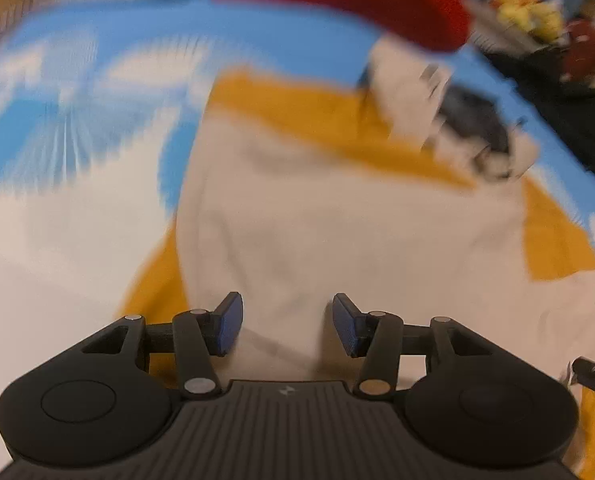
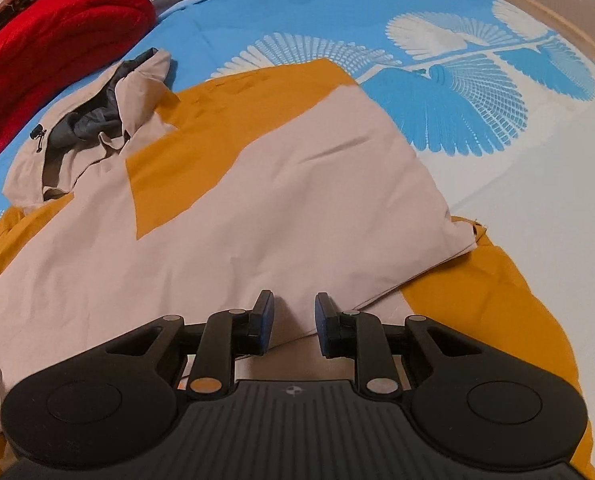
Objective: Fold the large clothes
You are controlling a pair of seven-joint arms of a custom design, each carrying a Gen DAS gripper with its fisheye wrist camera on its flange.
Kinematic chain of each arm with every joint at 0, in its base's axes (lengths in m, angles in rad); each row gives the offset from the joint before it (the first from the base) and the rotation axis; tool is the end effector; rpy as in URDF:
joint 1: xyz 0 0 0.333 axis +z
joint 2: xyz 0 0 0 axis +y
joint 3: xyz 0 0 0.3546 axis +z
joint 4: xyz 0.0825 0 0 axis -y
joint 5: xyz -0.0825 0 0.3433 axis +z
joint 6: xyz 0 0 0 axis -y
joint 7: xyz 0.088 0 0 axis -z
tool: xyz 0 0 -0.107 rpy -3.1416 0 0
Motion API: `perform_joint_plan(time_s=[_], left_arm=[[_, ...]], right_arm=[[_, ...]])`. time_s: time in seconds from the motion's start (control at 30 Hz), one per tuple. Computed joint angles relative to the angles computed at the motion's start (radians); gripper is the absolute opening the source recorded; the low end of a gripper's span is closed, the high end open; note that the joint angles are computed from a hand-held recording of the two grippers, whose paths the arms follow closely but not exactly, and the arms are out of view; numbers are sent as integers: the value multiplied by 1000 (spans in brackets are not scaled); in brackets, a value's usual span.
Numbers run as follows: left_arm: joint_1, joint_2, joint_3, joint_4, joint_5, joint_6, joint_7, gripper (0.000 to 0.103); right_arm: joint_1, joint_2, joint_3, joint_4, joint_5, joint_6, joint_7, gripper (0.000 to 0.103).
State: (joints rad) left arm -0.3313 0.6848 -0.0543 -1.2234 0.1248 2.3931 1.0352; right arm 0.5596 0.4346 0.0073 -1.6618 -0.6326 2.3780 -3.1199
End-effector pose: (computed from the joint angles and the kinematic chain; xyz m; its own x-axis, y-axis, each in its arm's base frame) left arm 0.7163 -0.2746 0.4665 0.0601 -0.9844 0.1652 -0.8879 -0.1284 -0.4418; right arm 0.5755 0.3581 0.4424 -0.5374 -0.8262 -0.1693 -0.6723 0.5409 -0.5054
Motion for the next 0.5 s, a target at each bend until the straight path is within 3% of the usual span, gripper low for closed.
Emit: perform_joint_plan(time_s=[0.1, 0.23, 0.5], left_arm=[[-15, -16, 20, -12, 24, 13, -37, 55], [-52, -63, 53, -74, 116, 162, -47, 55], [-98, -94, 90, -120, 196, 294, -93, 54]], right_arm=[[2, -11, -1, -1, -5, -7, 0, 23], [7, -30, -2, -14, -32, -18, 0, 23], [-3, -81, 8, -65, -65, -31, 8, 23]])
